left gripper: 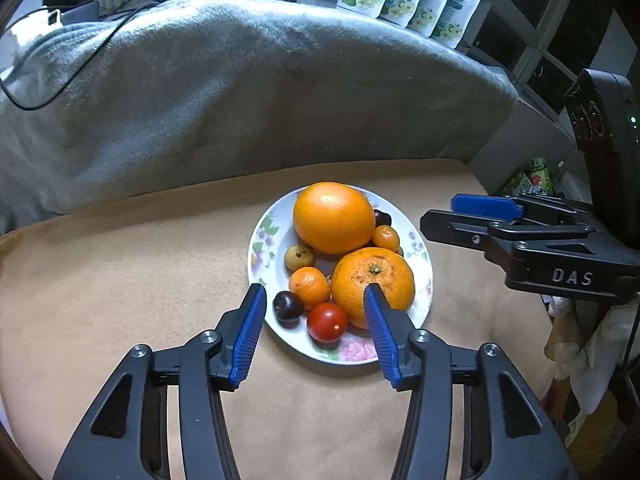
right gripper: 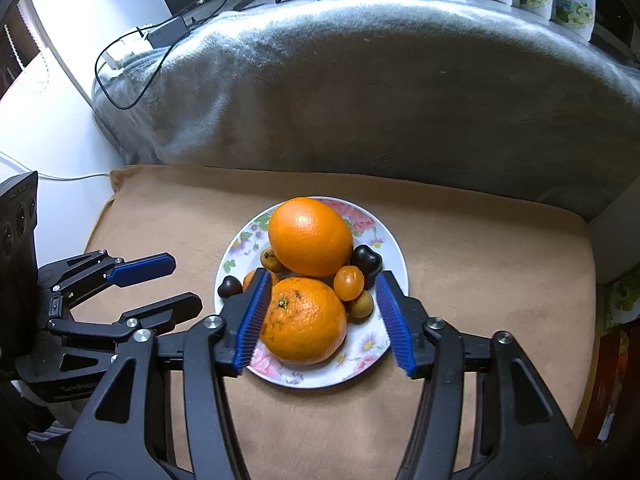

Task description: Organize fruits

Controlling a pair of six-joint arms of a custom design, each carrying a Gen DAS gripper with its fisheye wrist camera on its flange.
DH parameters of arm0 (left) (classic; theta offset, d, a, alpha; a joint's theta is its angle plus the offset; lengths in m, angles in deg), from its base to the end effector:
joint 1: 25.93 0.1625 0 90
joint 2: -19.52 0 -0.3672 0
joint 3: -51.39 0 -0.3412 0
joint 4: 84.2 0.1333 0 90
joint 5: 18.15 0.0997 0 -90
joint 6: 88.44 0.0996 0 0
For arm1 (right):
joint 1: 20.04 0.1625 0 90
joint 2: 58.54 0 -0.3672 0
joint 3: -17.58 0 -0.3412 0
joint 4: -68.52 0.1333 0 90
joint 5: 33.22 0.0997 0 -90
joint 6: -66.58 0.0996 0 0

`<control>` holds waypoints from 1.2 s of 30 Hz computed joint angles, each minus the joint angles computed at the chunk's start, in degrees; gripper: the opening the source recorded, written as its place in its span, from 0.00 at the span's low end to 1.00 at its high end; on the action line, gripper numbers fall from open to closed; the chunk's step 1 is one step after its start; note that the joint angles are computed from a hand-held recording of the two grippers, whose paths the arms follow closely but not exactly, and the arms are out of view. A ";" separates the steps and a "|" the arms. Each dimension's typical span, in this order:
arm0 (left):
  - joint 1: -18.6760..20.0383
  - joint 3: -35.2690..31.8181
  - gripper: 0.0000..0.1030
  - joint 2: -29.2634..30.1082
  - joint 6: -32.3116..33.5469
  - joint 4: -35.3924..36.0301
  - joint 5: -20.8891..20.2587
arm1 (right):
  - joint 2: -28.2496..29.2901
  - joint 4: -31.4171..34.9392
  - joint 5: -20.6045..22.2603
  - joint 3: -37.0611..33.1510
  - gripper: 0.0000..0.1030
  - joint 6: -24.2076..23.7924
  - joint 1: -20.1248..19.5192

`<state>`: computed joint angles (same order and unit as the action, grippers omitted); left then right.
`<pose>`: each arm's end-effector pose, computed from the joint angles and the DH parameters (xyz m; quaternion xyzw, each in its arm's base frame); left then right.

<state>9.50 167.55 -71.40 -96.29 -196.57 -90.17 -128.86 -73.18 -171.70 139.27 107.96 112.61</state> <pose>-0.2288 -0.3641 0.2846 0.3951 0.9049 -0.0598 0.1464 0.3391 -0.2814 0.1763 0.0089 -0.9118 0.2767 0.3033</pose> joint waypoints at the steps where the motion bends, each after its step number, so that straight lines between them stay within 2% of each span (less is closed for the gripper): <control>1: -0.20 -0.18 0.53 -0.29 -0.24 0.55 0.21 | -0.07 0.33 -0.30 -0.05 0.68 0.54 0.39; 2: -0.36 -0.23 0.58 -0.54 -0.46 0.94 0.41 | -0.19 0.76 -0.56 -0.07 0.68 1.21 0.81; 7: -1.39 -0.33 0.65 -1.97 -2.29 3.06 1.64 | -0.92 4.24 -1.68 -0.53 0.71 5.25 2.89; 13: -2.63 -1.30 0.65 -3.38 -4.99 6.27 3.22 | -1.76 6.87 -3.32 -0.83 0.78 9.55 5.29; 22: -5.54 -2.82 0.66 -6.23 -9.27 9.53 7.76 | -2.49 15.02 -8.03 -3.23 0.80 17.23 9.46; 30: -7.12 -3.51 0.66 -7.50 -10.12 10.31 8.97 | -2.63 17.64 -9.62 -4.36 0.83 19.38 10.99; 36: -8.34 -3.48 0.72 -8.42 -10.68 10.98 8.29 | -2.57 19.38 -9.33 -4.96 0.83 21.00 11.91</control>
<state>1.17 164.08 -79.82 -106.96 -185.59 -81.88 -131.43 -53.81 -181.03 134.31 128.97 124.52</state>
